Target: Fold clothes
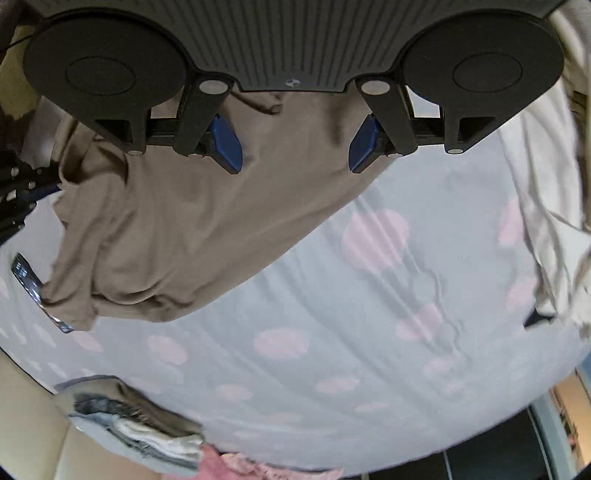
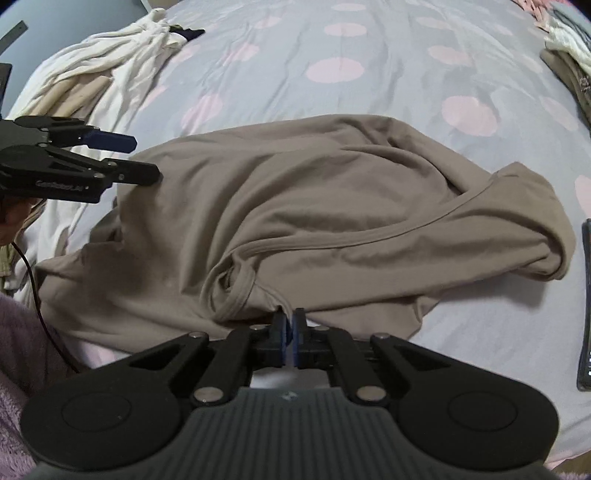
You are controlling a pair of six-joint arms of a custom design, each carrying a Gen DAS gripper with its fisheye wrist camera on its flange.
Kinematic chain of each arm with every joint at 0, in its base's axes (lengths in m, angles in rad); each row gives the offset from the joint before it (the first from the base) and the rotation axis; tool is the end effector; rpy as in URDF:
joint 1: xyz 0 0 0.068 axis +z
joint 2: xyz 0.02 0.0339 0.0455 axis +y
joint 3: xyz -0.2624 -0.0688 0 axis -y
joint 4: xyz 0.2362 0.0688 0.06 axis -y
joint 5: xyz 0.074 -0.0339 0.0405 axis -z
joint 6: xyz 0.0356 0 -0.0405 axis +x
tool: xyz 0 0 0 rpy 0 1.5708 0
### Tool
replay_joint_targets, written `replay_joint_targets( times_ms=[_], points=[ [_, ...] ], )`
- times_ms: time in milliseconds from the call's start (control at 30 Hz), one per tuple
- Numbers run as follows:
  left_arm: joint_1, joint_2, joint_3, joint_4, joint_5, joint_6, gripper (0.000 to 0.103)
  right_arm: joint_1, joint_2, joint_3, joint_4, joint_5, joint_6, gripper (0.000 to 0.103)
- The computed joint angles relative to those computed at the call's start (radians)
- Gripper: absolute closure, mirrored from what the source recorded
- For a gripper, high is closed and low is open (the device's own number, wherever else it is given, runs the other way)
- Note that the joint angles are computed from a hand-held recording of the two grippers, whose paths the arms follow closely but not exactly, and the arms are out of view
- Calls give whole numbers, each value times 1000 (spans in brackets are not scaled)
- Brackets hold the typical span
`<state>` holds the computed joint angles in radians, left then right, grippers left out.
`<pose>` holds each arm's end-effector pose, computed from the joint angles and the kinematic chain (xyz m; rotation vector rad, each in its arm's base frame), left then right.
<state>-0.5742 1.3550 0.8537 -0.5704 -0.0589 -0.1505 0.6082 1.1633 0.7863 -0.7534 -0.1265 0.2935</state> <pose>0.2129 -0.1352 0.2127 0.5377 2.5946 -0.1664 0.1651 0.1204 0.2244 -0.4725 2.7278 0.4278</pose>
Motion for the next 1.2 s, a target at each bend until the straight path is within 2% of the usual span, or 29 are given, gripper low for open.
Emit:
replay_joint_targets(
  times_ms=[133,300,367,400,467,567,633,767,900,1033,1200],
  points=[
    [31,35,-7,48,120,13,41,15,82,8,43,31,-11,99],
    [-33,113,9,48,115,4,41,25,105,17,64,43,-23,99],
    [-55,134,6,54,115,-14,55,22,102,15,67,40,-20,99],
    [-75,136,6,57,90,-17,59,20,100,14,68,38,-19,99],
    [-99,133,10,51,58,-24,75,20,88,11,68,40,-15,99],
    [-105,115,26,30,41,-68,87,32,59,7,63,54,-1,100],
    [-104,80,28,30,21,-120,90,41,35,9,61,74,8,100],
    [-121,-42,37,24,-73,-189,91,47,-28,18,57,128,26,100],
    [-138,-153,118,-82,-170,-216,92,31,-85,75,24,173,9,100],
    [-156,-215,249,-206,-260,-225,92,-5,-79,228,-14,169,-48,100],
    [-260,-235,505,-349,-463,-206,93,11,-9,532,-46,242,-149,100]
  ],
)
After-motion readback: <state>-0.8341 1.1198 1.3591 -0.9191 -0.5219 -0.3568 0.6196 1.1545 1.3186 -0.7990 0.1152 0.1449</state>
